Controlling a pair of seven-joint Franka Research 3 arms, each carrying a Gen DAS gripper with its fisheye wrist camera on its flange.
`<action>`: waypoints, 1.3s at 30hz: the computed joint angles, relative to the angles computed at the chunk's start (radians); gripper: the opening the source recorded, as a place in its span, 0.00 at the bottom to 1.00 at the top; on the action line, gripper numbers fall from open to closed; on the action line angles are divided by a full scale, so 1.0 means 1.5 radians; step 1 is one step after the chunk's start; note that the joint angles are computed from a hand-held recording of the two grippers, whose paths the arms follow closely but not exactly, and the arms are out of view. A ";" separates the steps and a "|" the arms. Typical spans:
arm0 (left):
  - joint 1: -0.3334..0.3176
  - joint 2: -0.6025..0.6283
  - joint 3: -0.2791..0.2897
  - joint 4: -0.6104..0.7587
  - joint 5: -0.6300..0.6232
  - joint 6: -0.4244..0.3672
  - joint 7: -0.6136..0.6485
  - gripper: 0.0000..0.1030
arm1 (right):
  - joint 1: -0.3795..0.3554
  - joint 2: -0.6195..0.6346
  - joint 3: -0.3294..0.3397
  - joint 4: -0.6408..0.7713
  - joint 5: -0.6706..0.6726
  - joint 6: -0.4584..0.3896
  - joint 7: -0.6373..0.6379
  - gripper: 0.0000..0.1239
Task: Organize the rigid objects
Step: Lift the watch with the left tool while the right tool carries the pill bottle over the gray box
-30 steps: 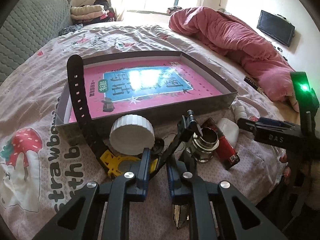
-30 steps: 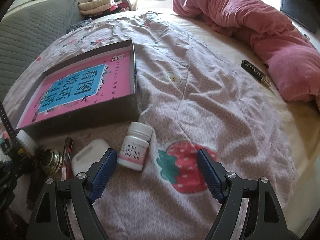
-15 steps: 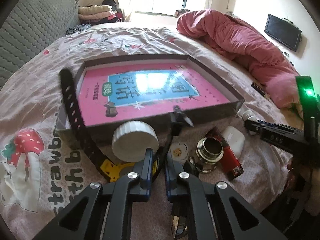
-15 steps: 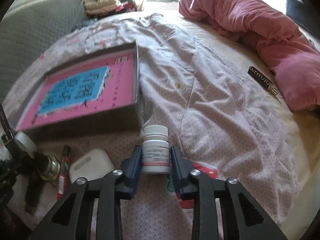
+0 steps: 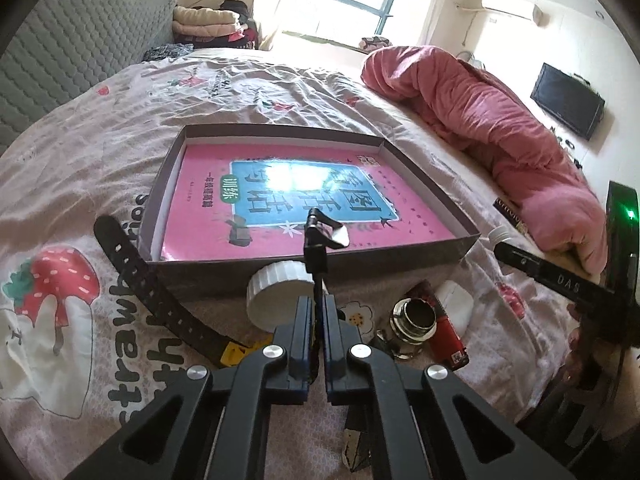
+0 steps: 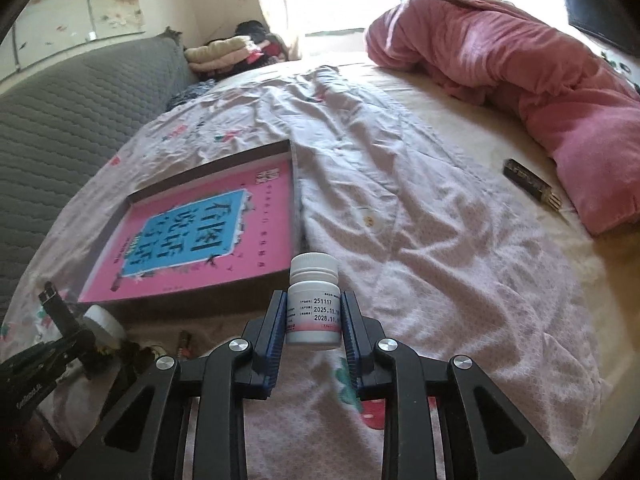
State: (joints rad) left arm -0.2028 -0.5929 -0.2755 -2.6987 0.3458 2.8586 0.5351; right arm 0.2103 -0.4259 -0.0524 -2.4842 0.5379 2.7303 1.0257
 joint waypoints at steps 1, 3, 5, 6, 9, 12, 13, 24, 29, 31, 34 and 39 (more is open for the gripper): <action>0.001 -0.005 0.000 -0.003 0.000 0.000 -0.003 0.04 | 0.005 -0.001 -0.003 0.001 0.003 -0.004 -0.008 0.22; 0.002 -0.012 0.000 -0.007 -0.001 -0.001 -0.007 0.04 | 0.015 -0.005 -0.005 -0.002 0.010 -0.004 -0.025 0.22; 0.004 -0.025 0.001 -0.014 -0.002 0.001 -0.011 0.04 | 0.025 -0.010 -0.006 -0.004 0.018 0.003 -0.043 0.22; 0.006 -0.029 -0.003 -0.014 0.000 -0.001 -0.014 0.04 | 0.031 -0.012 -0.009 -0.005 0.025 0.005 -0.052 0.22; 0.007 -0.041 -0.005 -0.018 0.002 0.001 -0.020 0.04 | 0.048 -0.017 -0.019 -0.005 0.052 0.004 -0.080 0.22; 0.012 -0.054 -0.013 -0.022 0.009 -0.003 -0.027 0.04 | 0.051 -0.020 -0.018 -0.005 0.065 0.002 -0.093 0.22; 0.015 -0.059 -0.015 -0.023 0.012 -0.002 -0.030 0.04 | 0.053 -0.021 -0.019 -0.004 0.069 0.001 -0.098 0.22; 0.035 -0.127 -0.034 -0.029 0.037 -0.028 -0.070 0.04 | 0.078 -0.041 -0.032 -0.007 0.131 0.001 -0.161 0.22; 0.049 -0.145 -0.046 -0.022 0.054 -0.040 -0.087 0.04 | 0.083 -0.046 -0.034 -0.006 0.154 -0.004 -0.180 0.22; 0.060 -0.150 -0.053 -0.016 0.066 -0.044 -0.094 0.04 | 0.084 -0.048 -0.033 -0.006 0.160 -0.001 -0.188 0.22; 0.081 -0.154 -0.061 -0.009 0.085 -0.039 -0.109 0.04 | 0.086 -0.048 -0.033 -0.004 0.169 0.000 -0.194 0.22; 0.134 -0.147 -0.085 0.020 0.127 -0.034 -0.139 0.04 | 0.083 -0.046 -0.028 -0.003 0.172 0.000 -0.194 0.22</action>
